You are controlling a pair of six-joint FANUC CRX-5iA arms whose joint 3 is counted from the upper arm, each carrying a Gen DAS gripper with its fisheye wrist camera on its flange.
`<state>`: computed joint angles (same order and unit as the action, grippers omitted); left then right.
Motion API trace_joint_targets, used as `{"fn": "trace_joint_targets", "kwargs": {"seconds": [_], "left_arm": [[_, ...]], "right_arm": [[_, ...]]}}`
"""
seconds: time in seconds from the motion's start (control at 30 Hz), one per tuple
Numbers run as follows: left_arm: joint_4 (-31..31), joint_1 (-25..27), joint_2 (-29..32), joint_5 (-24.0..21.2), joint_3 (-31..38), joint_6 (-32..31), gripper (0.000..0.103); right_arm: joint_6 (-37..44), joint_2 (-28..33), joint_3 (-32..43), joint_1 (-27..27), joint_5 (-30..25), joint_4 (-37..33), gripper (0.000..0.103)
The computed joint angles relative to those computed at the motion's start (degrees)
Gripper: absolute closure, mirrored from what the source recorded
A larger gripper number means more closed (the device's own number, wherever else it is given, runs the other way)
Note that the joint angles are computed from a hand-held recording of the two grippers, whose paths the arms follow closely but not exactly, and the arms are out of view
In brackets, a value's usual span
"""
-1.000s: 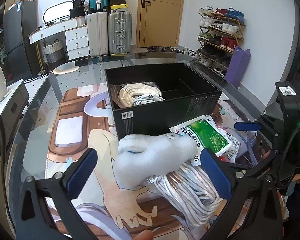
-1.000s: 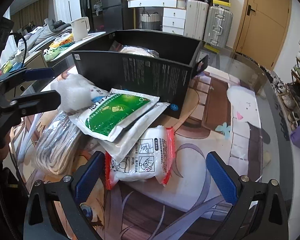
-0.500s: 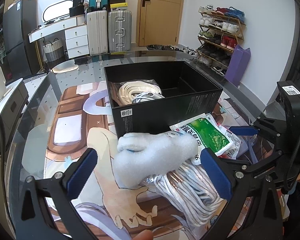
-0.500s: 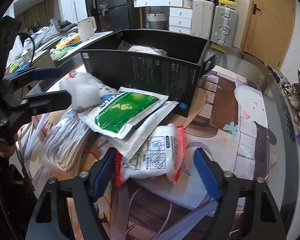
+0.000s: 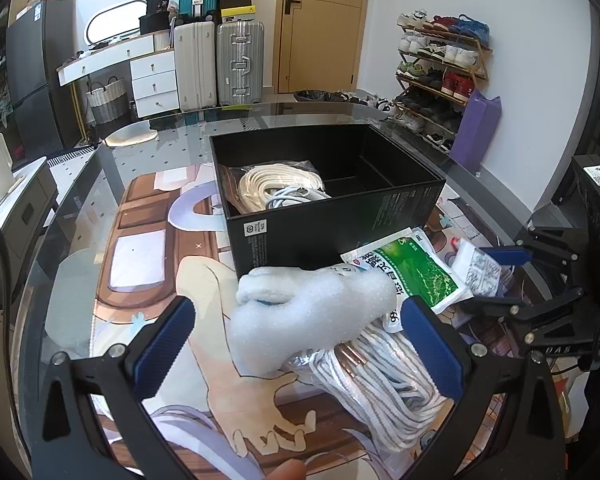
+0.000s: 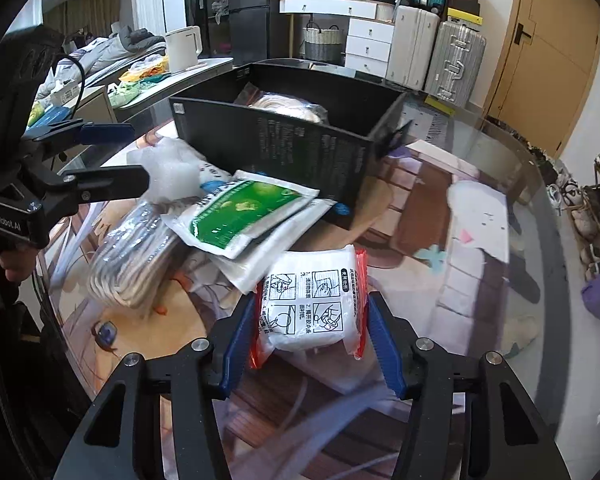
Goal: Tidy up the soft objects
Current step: 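Close the left tool on the white foam while the right tool grasps the red-edged packet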
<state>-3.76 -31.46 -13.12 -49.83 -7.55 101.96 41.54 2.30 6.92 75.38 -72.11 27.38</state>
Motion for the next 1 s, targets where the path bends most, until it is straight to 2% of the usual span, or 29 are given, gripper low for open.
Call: {"fn": "trace_joint_targets", "kwargs": {"seconds": [0.33, 0.83, 1.0], "left_arm": [[2.28, 0.44, 0.59, -0.30, -0.08, -0.86, 0.000], [1.17, -0.83, 4.37, -3.74, 2.86, 6.72, 0.000], [2.53, -0.13, 4.40, -3.09, 2.33, 6.26, 0.000]], "right_arm": [[-6.00, -2.92, -3.06, 0.44, -0.17, 5.33, 0.047], [-4.34, -1.67, -1.71, 1.10, 0.89, 4.60, 0.047], [-4.30, -1.41, -1.57, 1.15, 1.24, 4.68, 0.047]]}}
